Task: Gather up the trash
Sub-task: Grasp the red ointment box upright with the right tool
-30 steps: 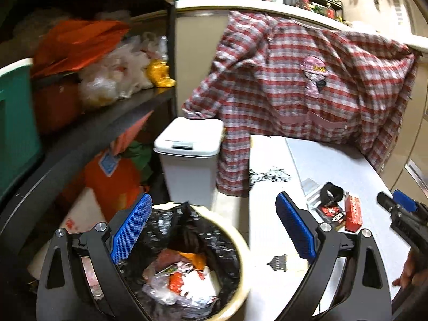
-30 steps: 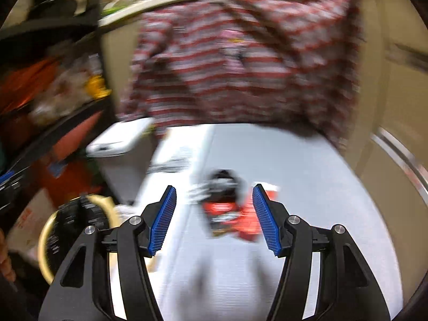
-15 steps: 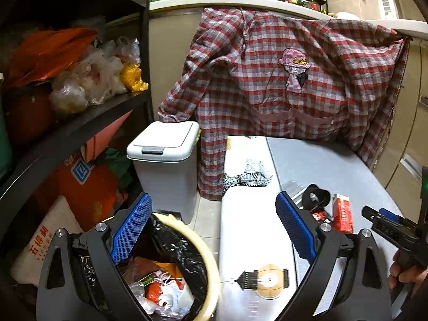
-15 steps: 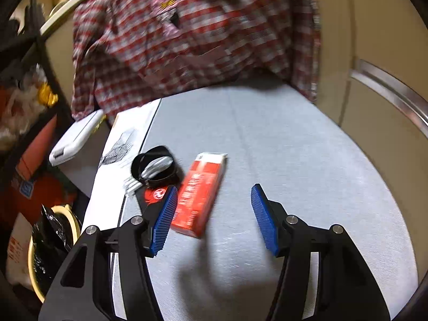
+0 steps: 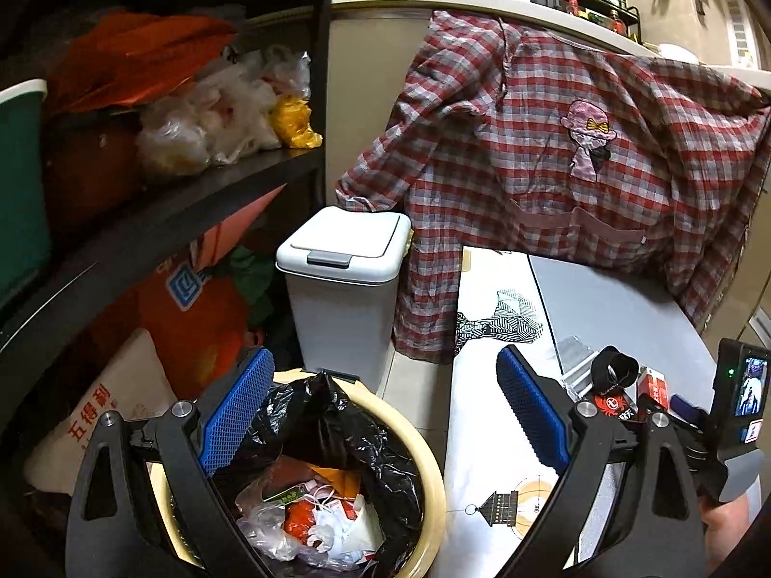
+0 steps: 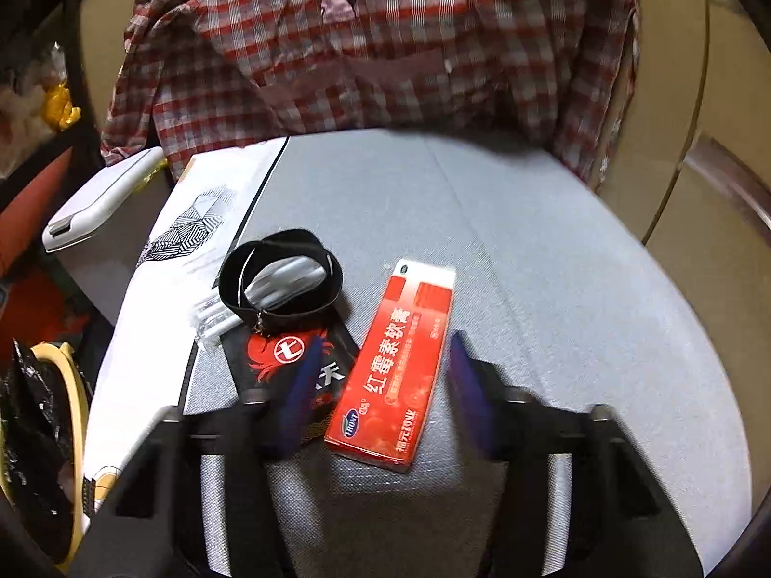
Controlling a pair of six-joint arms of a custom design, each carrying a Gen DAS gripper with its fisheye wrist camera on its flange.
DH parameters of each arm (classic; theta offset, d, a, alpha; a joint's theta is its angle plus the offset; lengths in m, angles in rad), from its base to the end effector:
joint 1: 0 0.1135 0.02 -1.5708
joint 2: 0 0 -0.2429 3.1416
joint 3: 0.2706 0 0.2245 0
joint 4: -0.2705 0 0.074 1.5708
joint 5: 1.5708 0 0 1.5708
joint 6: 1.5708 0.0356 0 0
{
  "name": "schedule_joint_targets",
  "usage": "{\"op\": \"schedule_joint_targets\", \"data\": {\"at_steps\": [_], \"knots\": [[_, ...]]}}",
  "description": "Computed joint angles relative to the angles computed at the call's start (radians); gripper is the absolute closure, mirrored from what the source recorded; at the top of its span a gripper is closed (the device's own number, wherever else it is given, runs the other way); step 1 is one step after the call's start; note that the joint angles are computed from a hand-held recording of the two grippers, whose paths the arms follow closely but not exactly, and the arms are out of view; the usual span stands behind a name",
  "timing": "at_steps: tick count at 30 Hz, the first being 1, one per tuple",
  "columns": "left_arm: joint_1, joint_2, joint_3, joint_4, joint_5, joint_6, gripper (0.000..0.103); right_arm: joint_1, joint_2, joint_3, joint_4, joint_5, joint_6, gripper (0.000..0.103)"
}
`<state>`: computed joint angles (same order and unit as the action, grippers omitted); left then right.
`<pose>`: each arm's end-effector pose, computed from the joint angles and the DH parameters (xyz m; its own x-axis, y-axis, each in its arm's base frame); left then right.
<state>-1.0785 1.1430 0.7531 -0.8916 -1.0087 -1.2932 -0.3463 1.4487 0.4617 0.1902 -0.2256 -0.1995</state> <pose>0.1063 -0.1344 0.2187 -0.4661 -0.2154 -0.8581 -0.3382 0.9396 -0.0522 0.2244 -0.0725 0.1294 -0.6957 0.0457 -0.7169 0.0468 0.9987 0.0182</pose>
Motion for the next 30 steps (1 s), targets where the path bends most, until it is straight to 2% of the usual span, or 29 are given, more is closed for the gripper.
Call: {"op": "schedule_joint_targets", "data": {"at_steps": [2, 3, 4, 5, 6, 9, 10, 11, 12, 13, 18, 23, 24, 26, 30], "knots": [[0.001, 0.001, -0.001, 0.003, 0.000, 0.002, 0.012, -0.005, -0.011, -0.012, 0.006, -0.014, -0.018, 0.074], [0.000, 0.005, 0.001, 0.005, 0.000, 0.004, 0.012, -0.008, -0.031, -0.024, 0.012, -0.022, -0.025, 0.100], [-0.001, 0.008, 0.003, 0.013, -0.001, 0.010, 0.012, -0.005, -0.089, -0.061, 0.047, -0.005, -0.032, 0.103], [-0.003, 0.011, 0.005, 0.027, -0.002, 0.020, 0.012, -0.011, -0.128, -0.071, 0.043, -0.013, -0.041, 0.103], [-0.007, 0.023, 0.012, 0.035, -0.005, 0.023, 0.012, -0.041, -0.175, -0.076, 0.021, -0.066, -0.051, 0.103], [-0.022, 0.066, 0.032, 0.072, -0.008, 0.047, 0.012, -0.121, -0.186, -0.027, -0.092, -0.193, -0.090, 0.100], [-0.027, 0.080, 0.040, 0.083, -0.006, 0.052, 0.012, -0.139, -0.177, -0.017, -0.109, -0.206, -0.088, 0.093], [-0.033, 0.095, 0.048, 0.091, -0.003, 0.055, 0.012, -0.145, -0.169, -0.012, -0.113, -0.197, -0.085, 0.081], [-0.041, 0.110, 0.058, 0.098, -0.003, 0.059, 0.012, -0.145, -0.162, -0.013, -0.109, -0.186, -0.084, 0.049], [-0.054, 0.121, 0.064, 0.097, -0.008, 0.054, 0.012, -0.146, -0.152, -0.016, -0.097, -0.176, -0.082, 0.042], [-0.107, 0.167, 0.088, 0.065, -0.053, 0.049, 0.012, -0.088, -0.103, -0.005, -0.085, -0.139, -0.058, 0.044], [-0.094, 0.135, 0.061, 0.077, -0.040, 0.072, 0.012, 0.003, 0.014, 0.010, -0.039, 0.010, -0.027, 0.048], [-0.085, 0.121, 0.053, 0.088, -0.033, 0.081, 0.012, 0.003, 0.037, 0.028, -0.060, 0.015, -0.032, 0.067], [-0.080, 0.115, 0.051, 0.090, -0.033, 0.076, 0.012, -0.030, 0.050, 0.036, -0.069, -0.030, -0.026, 0.069], [-0.078, 0.118, 0.053, 0.118, -0.036, 0.088, 0.012, -0.074, -0.076, -0.042, 0.003, -0.068, -0.044, 0.069]]}}
